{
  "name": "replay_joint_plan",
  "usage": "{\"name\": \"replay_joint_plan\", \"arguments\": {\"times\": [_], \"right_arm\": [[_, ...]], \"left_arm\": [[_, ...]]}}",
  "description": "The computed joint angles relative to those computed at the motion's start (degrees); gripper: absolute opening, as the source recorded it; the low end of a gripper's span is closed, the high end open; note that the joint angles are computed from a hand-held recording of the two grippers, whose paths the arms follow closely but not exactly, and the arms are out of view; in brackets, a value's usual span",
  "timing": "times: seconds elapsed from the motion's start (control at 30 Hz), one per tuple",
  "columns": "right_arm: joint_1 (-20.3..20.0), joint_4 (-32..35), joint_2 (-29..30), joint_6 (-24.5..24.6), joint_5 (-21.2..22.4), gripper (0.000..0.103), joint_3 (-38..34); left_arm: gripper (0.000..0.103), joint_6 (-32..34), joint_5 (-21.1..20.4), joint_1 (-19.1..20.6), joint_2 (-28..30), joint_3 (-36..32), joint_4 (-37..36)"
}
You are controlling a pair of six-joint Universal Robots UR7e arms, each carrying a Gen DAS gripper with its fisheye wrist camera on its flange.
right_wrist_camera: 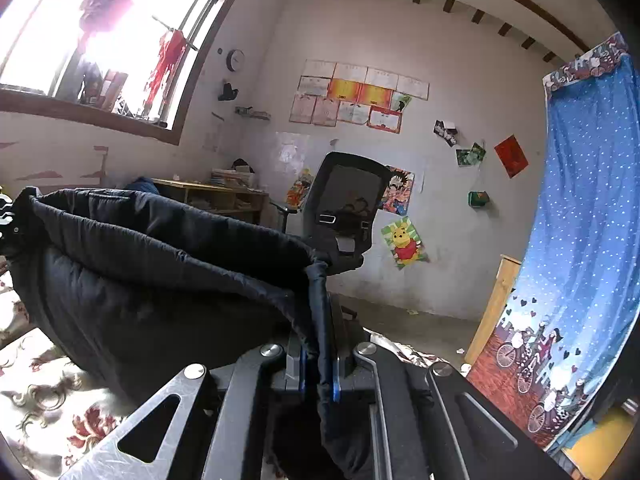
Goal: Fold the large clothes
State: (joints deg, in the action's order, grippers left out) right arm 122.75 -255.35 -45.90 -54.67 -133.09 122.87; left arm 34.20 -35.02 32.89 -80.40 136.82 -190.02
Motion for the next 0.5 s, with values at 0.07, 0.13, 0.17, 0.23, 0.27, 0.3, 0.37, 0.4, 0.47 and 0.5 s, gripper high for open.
{"name": "replay_joint_plan", "arguments": {"times": [0.07, 0.13, 0.17, 0.23, 0.27, 0.3, 0.37, 0.4, 0.47, 0.5], "right_arm": [[-1.1, 1.9, -0.4, 0.0, 1.0, 0.008, -1.1], [-2.0, 3.5, -0.7, 0.0, 1.8, 0.008, -1.7], [-2.5, 5.0, -0.9, -0.2, 2.1, 0.008, -2.7], [-3.0, 6.7, -0.8, -0.4, 2.2, 0.008, -4.1], [-3.4, 8.1, -0.8, -0.5, 2.2, 0.008, -5.2], [-3.8, 9.6, -0.7, -0.5, 2.2, 0.008, -6.4], [-4.6, 12.6, -0.3, 0.3, 2.2, 0.008, -8.6], [-4.8, 13.5, -0.1, 0.7, 2.2, 0.008, -9.4], [-5.9, 15.6, 0.4, 1.6, 3.0, 0.008, -11.3], [-6.4, 16.1, 0.7, 1.7, 3.6, 0.008, -12.0]], "left_arm": [[0.005, 0.9, -0.5, 1.3, 2.3, -1.9, -1.7], [0.005, 1.6, -1.4, 2.9, 4.5, -4.2, -3.1], [0.005, 2.1, -1.8, 3.5, 5.2, -5.0, -3.8], [0.005, 3.1, -2.4, 4.8, 7.2, -7.1, -5.0], [0.005, 3.1, -3.1, 5.7, 8.1, -8.4, -4.9], [0.005, 2.2, -3.7, 6.4, 8.6, -9.6, -4.0], [0.005, 0.5, -5.3, 8.3, 9.7, -12.4, -1.6], [0.005, 0.0, -6.1, 9.3, 10.5, -13.9, -0.8], [0.005, -0.1, -6.5, 10.4, 11.9, -16.2, 0.1], [0.005, 0.1, -6.4, 10.7, 12.6, -17.2, 0.4]]}}
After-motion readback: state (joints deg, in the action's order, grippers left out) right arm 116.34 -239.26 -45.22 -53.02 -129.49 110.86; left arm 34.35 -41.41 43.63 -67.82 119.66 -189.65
